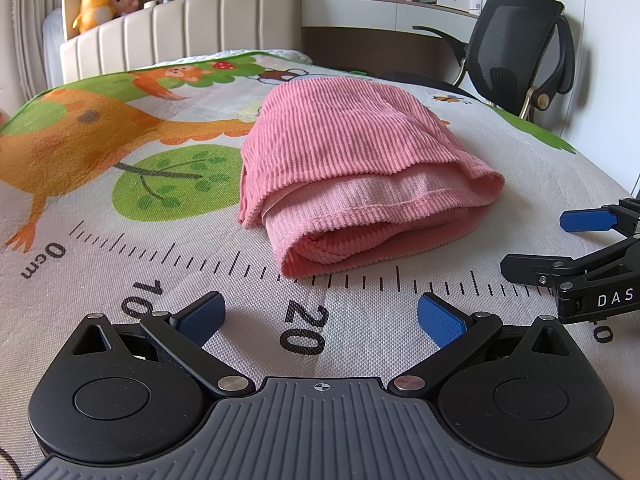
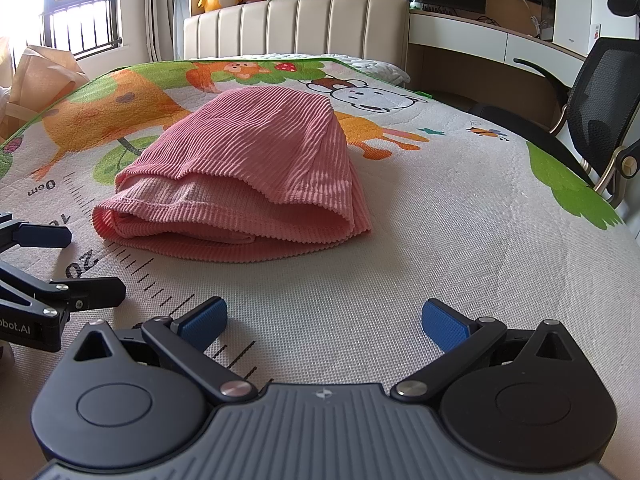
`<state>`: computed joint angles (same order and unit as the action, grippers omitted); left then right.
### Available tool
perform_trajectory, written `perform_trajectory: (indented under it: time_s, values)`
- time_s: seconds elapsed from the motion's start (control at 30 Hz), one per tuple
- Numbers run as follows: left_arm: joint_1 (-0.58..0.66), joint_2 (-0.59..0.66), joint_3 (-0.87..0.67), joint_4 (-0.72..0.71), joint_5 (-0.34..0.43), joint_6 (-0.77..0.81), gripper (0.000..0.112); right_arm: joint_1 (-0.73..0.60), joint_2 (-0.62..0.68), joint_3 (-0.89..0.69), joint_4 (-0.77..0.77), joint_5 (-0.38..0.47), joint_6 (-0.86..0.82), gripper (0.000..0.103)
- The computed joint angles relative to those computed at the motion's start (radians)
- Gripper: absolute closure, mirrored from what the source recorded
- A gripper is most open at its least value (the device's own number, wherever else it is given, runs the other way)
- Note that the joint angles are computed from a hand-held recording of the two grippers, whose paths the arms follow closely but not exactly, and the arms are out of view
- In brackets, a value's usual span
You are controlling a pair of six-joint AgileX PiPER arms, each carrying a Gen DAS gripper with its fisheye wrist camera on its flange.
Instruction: Fold clothes
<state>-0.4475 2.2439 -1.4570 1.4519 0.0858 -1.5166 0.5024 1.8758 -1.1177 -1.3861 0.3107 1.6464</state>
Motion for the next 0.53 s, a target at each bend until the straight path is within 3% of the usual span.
perform_trajectory:
  time_s: [0.4, 0.53]
  values:
    - [0.000, -0.001, 0.002, 0.020, 0.000, -0.021, 0.009, 0.001, 0.003, -0.002, -0.004, -0.001, 0.006, 0.000]
    - [0.004, -0.005, 0.009, 0.097, -0.010, -0.099, 0.009, 0.001, 0.003, -0.002, -0.004, -0.001, 0.007, 0.000]
